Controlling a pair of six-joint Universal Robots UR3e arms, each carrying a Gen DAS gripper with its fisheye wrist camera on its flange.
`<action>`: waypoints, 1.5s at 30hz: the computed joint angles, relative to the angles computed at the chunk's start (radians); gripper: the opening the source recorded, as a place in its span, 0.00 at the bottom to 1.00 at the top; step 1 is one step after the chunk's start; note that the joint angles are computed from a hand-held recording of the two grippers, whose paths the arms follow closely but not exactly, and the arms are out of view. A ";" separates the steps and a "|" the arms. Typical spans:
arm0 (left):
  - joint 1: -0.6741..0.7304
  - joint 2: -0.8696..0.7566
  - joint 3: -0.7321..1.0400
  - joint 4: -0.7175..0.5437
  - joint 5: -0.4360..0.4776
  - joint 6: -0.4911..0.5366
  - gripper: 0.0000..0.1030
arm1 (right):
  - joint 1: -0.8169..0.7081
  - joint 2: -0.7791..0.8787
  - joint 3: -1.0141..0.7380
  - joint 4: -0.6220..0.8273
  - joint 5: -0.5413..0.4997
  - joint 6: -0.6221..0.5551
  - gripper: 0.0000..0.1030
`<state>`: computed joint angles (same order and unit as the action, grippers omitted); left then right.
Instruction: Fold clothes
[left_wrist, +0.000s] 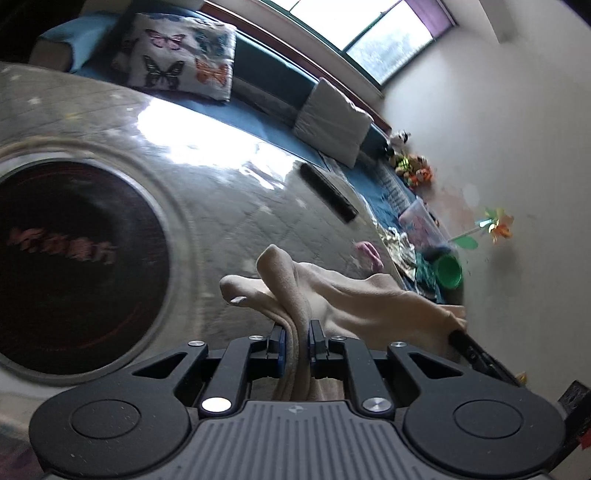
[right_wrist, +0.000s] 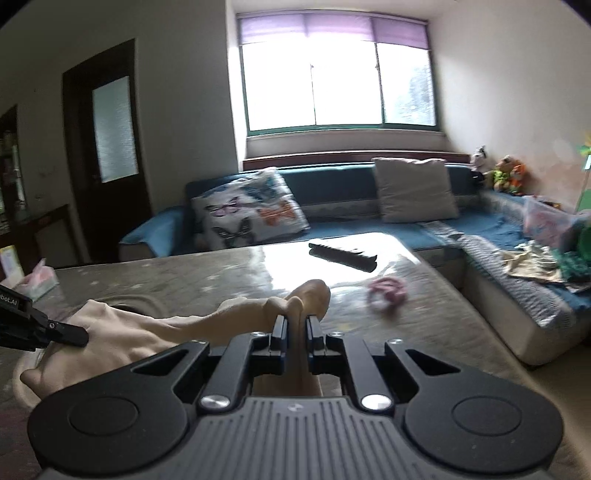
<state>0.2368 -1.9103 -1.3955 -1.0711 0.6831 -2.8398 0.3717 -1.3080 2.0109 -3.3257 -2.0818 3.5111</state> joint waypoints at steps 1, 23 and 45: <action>-0.021 -0.015 0.017 0.010 0.006 -0.017 0.12 | -0.018 -0.014 0.015 -0.002 0.004 -0.008 0.09; -0.211 -0.219 0.240 0.055 0.201 -0.096 0.28 | -0.234 -0.017 0.195 -0.082 0.080 -0.028 0.12; -0.253 -0.191 0.161 0.130 0.223 0.032 0.37 | -0.239 0.230 -0.105 0.038 0.287 -0.050 0.18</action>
<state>-0.0158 -2.1008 -1.2342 -0.9410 0.9057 -2.8080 0.1331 -1.0780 1.9064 -3.2876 -1.7951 3.4606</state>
